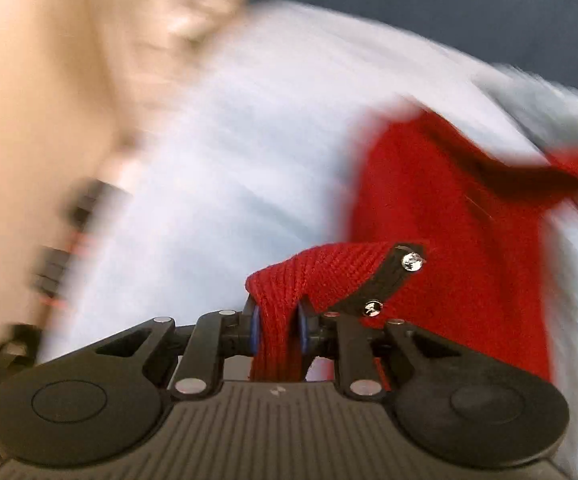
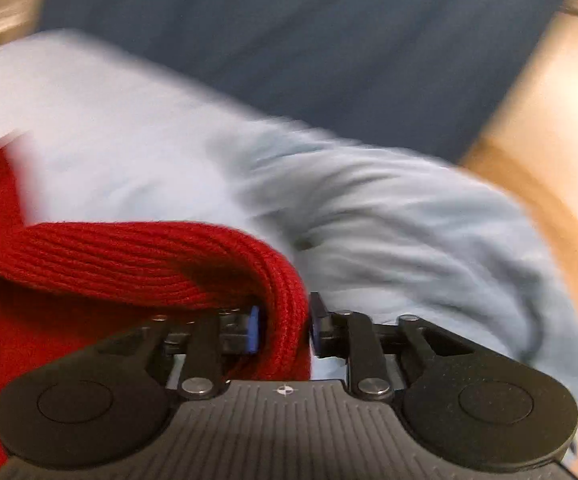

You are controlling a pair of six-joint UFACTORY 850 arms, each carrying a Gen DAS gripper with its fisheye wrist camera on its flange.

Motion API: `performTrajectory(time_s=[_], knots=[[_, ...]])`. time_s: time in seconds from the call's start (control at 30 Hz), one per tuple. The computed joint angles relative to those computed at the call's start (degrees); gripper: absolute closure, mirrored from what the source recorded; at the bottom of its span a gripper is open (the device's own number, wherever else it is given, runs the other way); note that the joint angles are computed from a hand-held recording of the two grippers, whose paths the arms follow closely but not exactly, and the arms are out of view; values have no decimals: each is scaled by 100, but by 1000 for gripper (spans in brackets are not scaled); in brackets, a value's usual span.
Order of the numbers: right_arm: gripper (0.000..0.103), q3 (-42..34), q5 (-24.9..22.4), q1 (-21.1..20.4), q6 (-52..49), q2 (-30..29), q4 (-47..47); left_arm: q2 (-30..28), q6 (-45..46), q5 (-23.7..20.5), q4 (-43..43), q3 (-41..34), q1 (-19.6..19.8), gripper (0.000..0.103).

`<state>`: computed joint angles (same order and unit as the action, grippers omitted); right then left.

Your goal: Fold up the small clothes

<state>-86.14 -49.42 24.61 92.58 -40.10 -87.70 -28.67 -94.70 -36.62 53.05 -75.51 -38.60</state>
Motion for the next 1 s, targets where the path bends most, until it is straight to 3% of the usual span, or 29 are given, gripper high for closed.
performTrajectory(time_s=[0.03, 0.07, 0.1, 0.17, 0.23, 0.27, 0.3, 0.4, 0.5, 0.6, 0.7, 0.8, 0.87, 1.0], knots=[[39, 36, 56, -16, 70, 18, 149, -20, -345, -403, 355, -44, 179, 83], [33, 300, 304, -8, 305, 177, 131, -71, -485, -754, 561, -112, 308, 82], [32, 666, 673, 16, 612, 391, 7, -127, -561, -1025, 616, -184, 456, 79], [30, 1588, 1586, 111, 1232, 908, -307, -128, -513, -872, 621, -160, 620, 66], [30, 2543, 2357, 288, 2113, 1404, -848, -127, -554, -658, 728, -43, 574, 38], [30, 2991, 2673, 419, 2678, 1616, -1260, -142, -558, -548, 799, 19, 495, 29], [30, 3257, 2834, 597, 3029, 1723, -1433, -182, -514, -486, 767, 47, 355, 13], [30, 4197, 2945, 1286, 3935, 2208, -1840, -217, -590, -50, 807, 283, -37, 11], [30, 4554, 2698, 1976, 4045, 2275, -1449, -125, -531, 551, 659, 684, -491, 11], [29, 4450, 2488, 2206, 3883, 2033, -1371, -203, -766, 910, 910, 934, -955, 11], [28, 4287, 2029, 2324, 3780, 1760, -1346, -277, -783, 957, 867, 1011, -1283, 9], [29, 4194, 1494, 2223, 3788, 1648, -1077, -317, -597, 1117, 521, 1035, -1466, 9], [29, 4240, 1418, 1855, 4470, 1826, -1323, -320, -380, 1172, 346, 1028, -1509, 9], [29, 4220, 2600, 822, 5621, 2227, -2055, -453, 177, 1517, 113, 925, -1457, 9]])
